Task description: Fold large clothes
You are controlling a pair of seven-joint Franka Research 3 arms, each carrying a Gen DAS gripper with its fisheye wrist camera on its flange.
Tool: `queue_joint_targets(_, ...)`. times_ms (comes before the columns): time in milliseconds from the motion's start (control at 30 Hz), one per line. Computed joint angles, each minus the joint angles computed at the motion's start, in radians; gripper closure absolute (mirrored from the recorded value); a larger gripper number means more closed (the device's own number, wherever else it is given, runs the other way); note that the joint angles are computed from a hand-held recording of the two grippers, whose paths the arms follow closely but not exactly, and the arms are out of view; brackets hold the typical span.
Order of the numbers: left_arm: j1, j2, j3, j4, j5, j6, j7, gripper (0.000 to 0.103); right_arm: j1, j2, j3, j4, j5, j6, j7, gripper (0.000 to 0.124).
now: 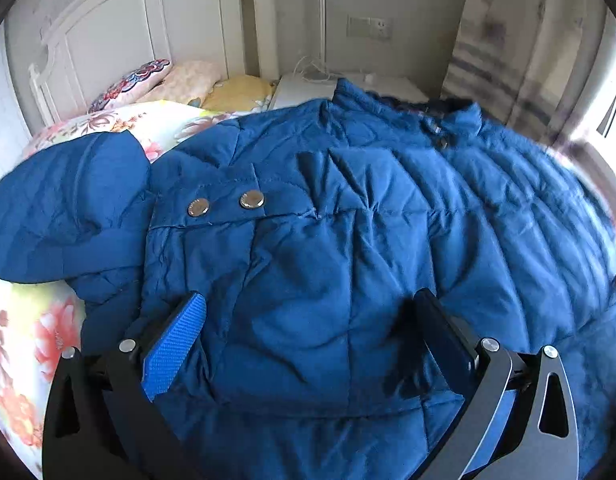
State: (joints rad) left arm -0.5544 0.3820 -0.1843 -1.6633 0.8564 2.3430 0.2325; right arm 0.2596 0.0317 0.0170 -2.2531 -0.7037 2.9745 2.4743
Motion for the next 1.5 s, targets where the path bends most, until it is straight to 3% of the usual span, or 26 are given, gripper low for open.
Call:
queue_joint_targets(167, -0.020, 0.034, 0.005, 0.054, 0.004, -0.049, 0.013, 0.004, 0.033, 0.064, 0.003, 0.168, -0.077, -0.071, 0.021, 0.047)
queue_joint_targets(267, -0.016, 0.008, 0.005, 0.015, 0.008, -0.025, -0.008, 0.004, 0.060, 0.177, 0.007, 0.333, 0.024, -0.147, -0.123, 0.046)
queue_joint_targets(367, -0.013, 0.004, 0.003, 0.007, 0.011, -0.020, -0.015, 0.004, 0.080, 0.324, 0.008, 0.527, 0.132, -0.284, -0.260, 0.046)
queue_joint_targets(433, -0.012, 0.004, 0.002, 0.006, 0.013, -0.014, -0.017, 0.004, 0.093, 0.392, -0.006, 0.604, 0.176, -0.359, -0.315, 0.037)
queue_joint_targets(467, -0.011, 0.004, 0.001, 0.006, 0.012, -0.013, -0.017, 0.004, 0.071, 0.415, 0.008, 0.613, 0.241, -0.357, -0.362, 0.032)
queue_joint_targets(500, -0.010, 0.004, 0.001, 0.006, 0.011, -0.013, -0.017, 0.004, 0.050, 0.412, 0.019, 0.596, 0.301, -0.321, -0.383, 0.032)
queue_joint_targets(567, -0.010, 0.006, 0.000, 0.011, 0.009, -0.017, -0.012, 0.004, 0.060, 0.404, 0.008, 0.599, 0.339, -0.343, -0.418, 0.033)
queue_joint_targets(700, -0.010, 0.002, -0.001, 0.005, 0.007, -0.018, -0.012, 0.004, 0.172, 0.369, -0.149, 0.559, 0.215, -0.268, -0.248, 0.037)
queue_joint_targets(733, -0.010, 0.000, -0.001, 0.003, 0.008, -0.017, -0.012, 0.004, 0.166, 0.382, -0.155, 0.570, 0.231, -0.283, -0.230, 0.037)
queue_joint_targets(833, -0.010, 0.001, -0.001, 0.004, 0.008, -0.018, -0.013, 0.004, 0.092, 0.423, -0.089, 0.594, 0.387, -0.301, -0.369, 0.028)
queue_joint_targets(933, -0.009, -0.001, -0.002, 0.001, 0.009, -0.016, -0.014, 0.004, 0.109, 0.427, -0.108, 0.613, 0.419, -0.340, -0.391, 0.027)
queue_joint_targets(1000, -0.009, 0.000, -0.002, 0.003, 0.009, -0.018, -0.013, 0.004, 0.203, 0.387, -0.200, 0.578, 0.288, -0.348, -0.248, 0.034)
queue_joint_targets(1067, -0.010, 0.002, -0.002, 0.007, 0.008, -0.021, -0.011, 0.004, 0.250, 0.303, -0.231, 0.466, 0.157, -0.232, -0.112, 0.035)
queue_joint_targets(1167, -0.009, 0.000, -0.002, 0.004, 0.008, -0.017, -0.014, 0.004, 0.274, 0.230, -0.205, 0.372, 0.018, -0.149, -0.076, 0.030)
queue_joint_targets(1267, -0.009, -0.003, -0.002, -0.001, 0.010, -0.014, -0.017, 0.004, 0.237, 0.257, -0.097, 0.381, 0.066, -0.226, -0.282, 0.029)
queue_joint_targets(1300, -0.008, -0.004, -0.002, -0.002, 0.010, -0.013, -0.017, 0.004, 0.243, 0.278, -0.098, 0.387, 0.053, -0.241, -0.281, 0.028)
queue_joint_targets(1367, -0.008, -0.003, -0.002, -0.001, 0.011, -0.010, -0.019, 0.004, 0.206, 0.274, -0.072, 0.384, 0.150, -0.247, -0.314, 0.025)
queue_joint_targets(1433, -0.008, -0.003, -0.002, -0.002, 0.013, -0.004, -0.024, 0.004, 0.238, 0.246, -0.099, 0.380, 0.131, -0.316, -0.218, 0.025)
queue_joint_targets(1500, -0.003, -0.007, 0.000, -0.013, 0.017, 0.020, -0.037, 0.004, 0.247, 0.198, -0.107, 0.327, 0.047, -0.255, -0.120, 0.026)
